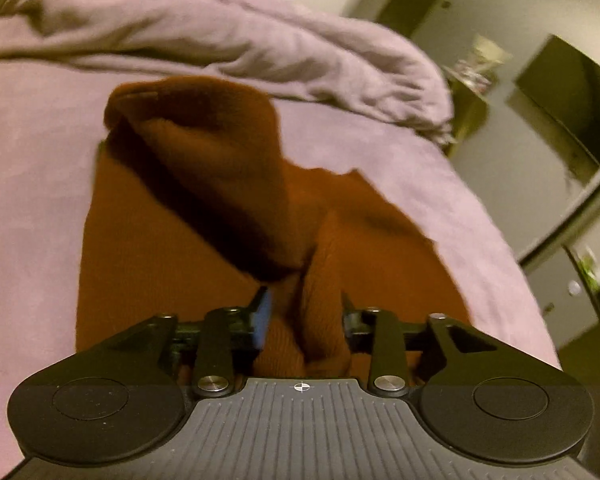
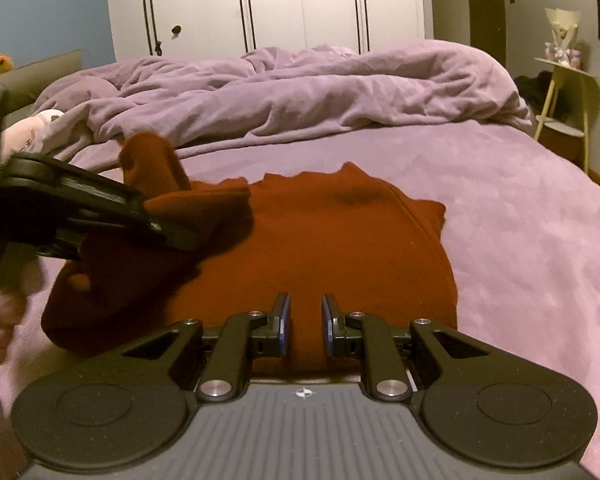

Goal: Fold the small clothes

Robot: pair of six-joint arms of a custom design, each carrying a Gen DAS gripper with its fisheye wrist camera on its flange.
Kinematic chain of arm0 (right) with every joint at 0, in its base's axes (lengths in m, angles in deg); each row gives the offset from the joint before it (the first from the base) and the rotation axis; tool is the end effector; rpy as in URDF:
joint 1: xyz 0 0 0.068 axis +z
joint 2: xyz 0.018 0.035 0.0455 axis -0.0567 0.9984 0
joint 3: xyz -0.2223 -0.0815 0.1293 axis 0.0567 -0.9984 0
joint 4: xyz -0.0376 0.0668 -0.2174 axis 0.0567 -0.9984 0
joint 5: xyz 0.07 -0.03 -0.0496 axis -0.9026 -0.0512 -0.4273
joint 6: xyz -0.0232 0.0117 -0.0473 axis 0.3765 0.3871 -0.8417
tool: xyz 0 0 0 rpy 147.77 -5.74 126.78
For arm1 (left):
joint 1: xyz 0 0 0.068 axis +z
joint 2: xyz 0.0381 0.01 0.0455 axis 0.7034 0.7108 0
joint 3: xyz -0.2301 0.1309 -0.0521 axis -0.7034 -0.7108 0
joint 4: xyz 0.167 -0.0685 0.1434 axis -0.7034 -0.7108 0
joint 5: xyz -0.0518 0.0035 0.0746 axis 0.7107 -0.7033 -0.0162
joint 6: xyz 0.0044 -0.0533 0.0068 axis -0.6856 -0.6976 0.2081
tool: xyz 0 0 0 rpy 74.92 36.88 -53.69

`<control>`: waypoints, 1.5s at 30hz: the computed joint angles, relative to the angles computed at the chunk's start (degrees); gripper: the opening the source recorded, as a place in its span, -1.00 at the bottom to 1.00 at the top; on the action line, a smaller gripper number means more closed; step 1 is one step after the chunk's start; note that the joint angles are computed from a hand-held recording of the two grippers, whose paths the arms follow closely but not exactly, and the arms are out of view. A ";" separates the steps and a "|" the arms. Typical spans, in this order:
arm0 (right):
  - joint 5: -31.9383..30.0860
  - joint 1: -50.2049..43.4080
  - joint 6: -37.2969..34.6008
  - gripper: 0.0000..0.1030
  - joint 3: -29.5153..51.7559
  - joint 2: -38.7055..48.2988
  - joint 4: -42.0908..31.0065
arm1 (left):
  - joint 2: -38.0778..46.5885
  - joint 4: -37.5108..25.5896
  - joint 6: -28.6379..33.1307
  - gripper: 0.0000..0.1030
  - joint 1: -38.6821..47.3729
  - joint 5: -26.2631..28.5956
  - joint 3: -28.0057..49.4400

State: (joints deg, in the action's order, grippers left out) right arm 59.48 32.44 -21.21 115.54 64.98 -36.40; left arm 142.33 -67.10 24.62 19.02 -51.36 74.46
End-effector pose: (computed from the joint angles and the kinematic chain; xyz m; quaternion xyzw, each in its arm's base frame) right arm 0.2179 0.1295 0.1305 0.1572 0.8827 -0.0398 0.4410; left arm 0.4075 -0.2137 0.1344 0.1911 0.8857 -0.3207 0.2761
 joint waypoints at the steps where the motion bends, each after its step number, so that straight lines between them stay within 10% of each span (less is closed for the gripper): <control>1: 0.04 -0.07 -0.01 -0.67 -0.05 -0.04 0.05 | -2.70 1.67 1.11 -0.09 0.56 0.70 -3.50; 8: 1.02 0.81 -4.81 -0.67 4.01 -0.86 0.93 | -14.17 13.10 0.94 0.06 6.97 -6.09 -20.80; 15: -8.55 0.57 -14.66 -0.67 14.60 6.39 6.53 | -6.35 6.47 -2.60 0.06 10.32 -4.47 -14.34; 19: -13.22 -1.97 -13.17 -0.52 20.54 14.28 -2.96 | -4.09 7.61 -0.17 0.13 9.52 -3.39 -14.05; 24: -18.54 -4.83 -10.66 -0.44 14.26 9.76 1.25 | -4.11 9.94 1.11 0.17 9.75 -3.78 -15.87; 28: -24.43 -10.15 -5.19 0.03 14.65 8.46 3.05 | -4.25 9.39 -0.27 0.17 10.23 -3.04 -16.02; 34: -35.75 -14.41 -4.25 0.04 22.42 15.32 2.00 | -4.71 8.52 1.15 0.17 9.22 -5.12 -15.67; 36: -35.96 -14.28 -4.52 -0.24 24.49 17.71 1.71 | -4.88 8.25 1.86 0.17 9.01 -5.92 -15.55; 37: -34.99 -13.98 -5.41 -0.81 25.02 18.09 1.52 | -5.22 8.16 2.87 0.17 8.76 -6.66 -15.69; 45: -26.59 -11.82 -10.17 -0.87 21.45 13.51 -0.51 | -5.78 7.20 3.68 0.18 8.03 -7.68 -14.02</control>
